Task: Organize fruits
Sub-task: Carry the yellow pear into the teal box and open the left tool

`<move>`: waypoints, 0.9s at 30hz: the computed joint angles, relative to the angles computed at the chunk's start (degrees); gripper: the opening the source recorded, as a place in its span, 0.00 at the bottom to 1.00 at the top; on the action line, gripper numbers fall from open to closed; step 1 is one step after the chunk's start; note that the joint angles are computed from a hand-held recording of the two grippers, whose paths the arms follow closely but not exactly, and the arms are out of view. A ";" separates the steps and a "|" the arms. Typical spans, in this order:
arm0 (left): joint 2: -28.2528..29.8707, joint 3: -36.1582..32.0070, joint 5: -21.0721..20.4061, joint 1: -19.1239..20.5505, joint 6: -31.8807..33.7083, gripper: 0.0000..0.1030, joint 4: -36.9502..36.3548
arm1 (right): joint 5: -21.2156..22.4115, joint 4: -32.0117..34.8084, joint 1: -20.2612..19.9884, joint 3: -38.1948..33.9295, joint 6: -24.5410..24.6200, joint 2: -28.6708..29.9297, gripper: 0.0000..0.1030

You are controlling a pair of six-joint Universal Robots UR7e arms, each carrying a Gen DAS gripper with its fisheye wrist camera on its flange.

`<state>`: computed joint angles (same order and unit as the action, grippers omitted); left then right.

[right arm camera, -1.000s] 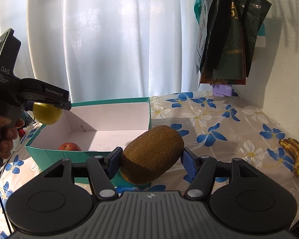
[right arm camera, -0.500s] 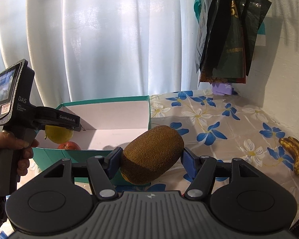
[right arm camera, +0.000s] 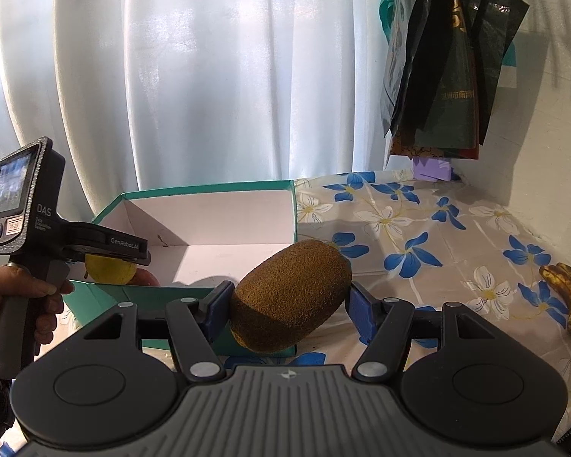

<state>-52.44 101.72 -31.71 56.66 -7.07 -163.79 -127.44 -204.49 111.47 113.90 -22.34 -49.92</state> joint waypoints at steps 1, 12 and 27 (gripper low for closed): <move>0.45 -0.35 0.37 0.04 0.46 0.74 -0.16 | 0.05 0.14 0.08 -0.05 -0.01 0.07 0.62; 2.48 -2.80 0.59 0.60 0.95 0.74 -0.02 | -0.41 -0.04 0.36 -0.39 -0.40 0.41 0.62; 1.96 -1.82 1.64 -0.06 1.93 0.79 -1.97 | 0.49 0.83 0.13 -1.72 -1.11 1.30 0.62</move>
